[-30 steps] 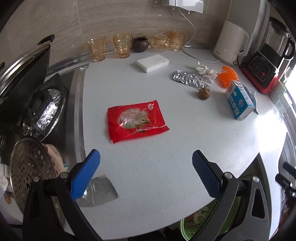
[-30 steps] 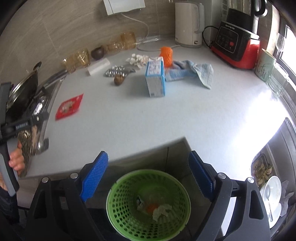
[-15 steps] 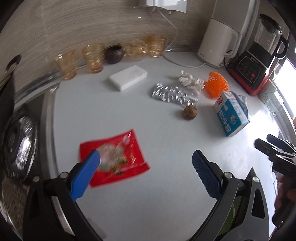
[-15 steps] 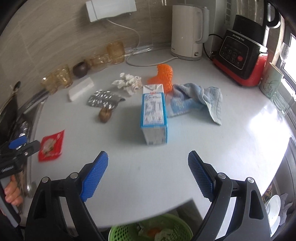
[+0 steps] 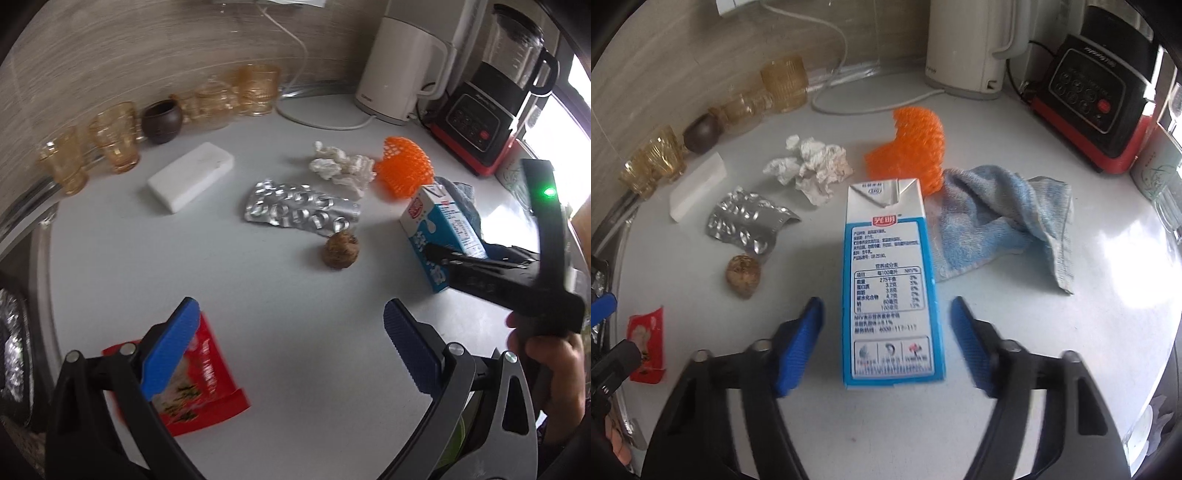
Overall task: Collect trash
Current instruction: 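Reach the right gripper to the blue-and-white milk carton and grasp it, then grasp the brown nut with the left gripper while the right gripper holds the carton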
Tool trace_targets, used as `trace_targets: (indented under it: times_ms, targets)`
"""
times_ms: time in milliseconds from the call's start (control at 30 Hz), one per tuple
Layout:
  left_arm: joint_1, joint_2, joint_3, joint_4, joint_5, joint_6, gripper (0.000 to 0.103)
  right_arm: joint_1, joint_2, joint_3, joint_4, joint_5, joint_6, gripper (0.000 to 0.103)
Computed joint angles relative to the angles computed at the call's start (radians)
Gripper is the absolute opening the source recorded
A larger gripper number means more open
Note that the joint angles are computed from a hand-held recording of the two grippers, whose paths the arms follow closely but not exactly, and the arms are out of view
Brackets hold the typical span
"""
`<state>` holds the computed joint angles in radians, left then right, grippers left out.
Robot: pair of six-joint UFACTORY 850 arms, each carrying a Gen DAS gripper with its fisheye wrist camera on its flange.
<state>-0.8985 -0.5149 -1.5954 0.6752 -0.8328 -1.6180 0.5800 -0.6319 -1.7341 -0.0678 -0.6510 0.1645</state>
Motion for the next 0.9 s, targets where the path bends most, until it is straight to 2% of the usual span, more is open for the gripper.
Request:
trace_targets:
  times_ms: [33,67,300,633,900]
  targets:
    - [0.003,-0.008,-0.009,0.001,0.009,0.010,0.095,-0.001,-0.008,-0.008,0.004,-0.008,-0.005,0.050]
    - [0.005,-0.017,-0.020,0.002,0.014,0.020,0.095,-0.003,-0.013,-0.012,0.012,-0.015,-0.014,0.043]
    - [0.025,-0.113,-0.134,0.004,0.044,0.102,0.093,-0.039,0.047,0.052,0.093,0.026,-0.067,0.042]
    - [0.072,-0.259,-0.288,-0.115,0.013,0.253,0.053,-0.104,0.212,0.208,0.130,0.049,-0.102,0.042]
    - [0.081,-0.281,-0.311,-0.123,-0.005,0.270,0.038,-0.125,0.242,0.245,0.146,0.053,-0.112,0.042]
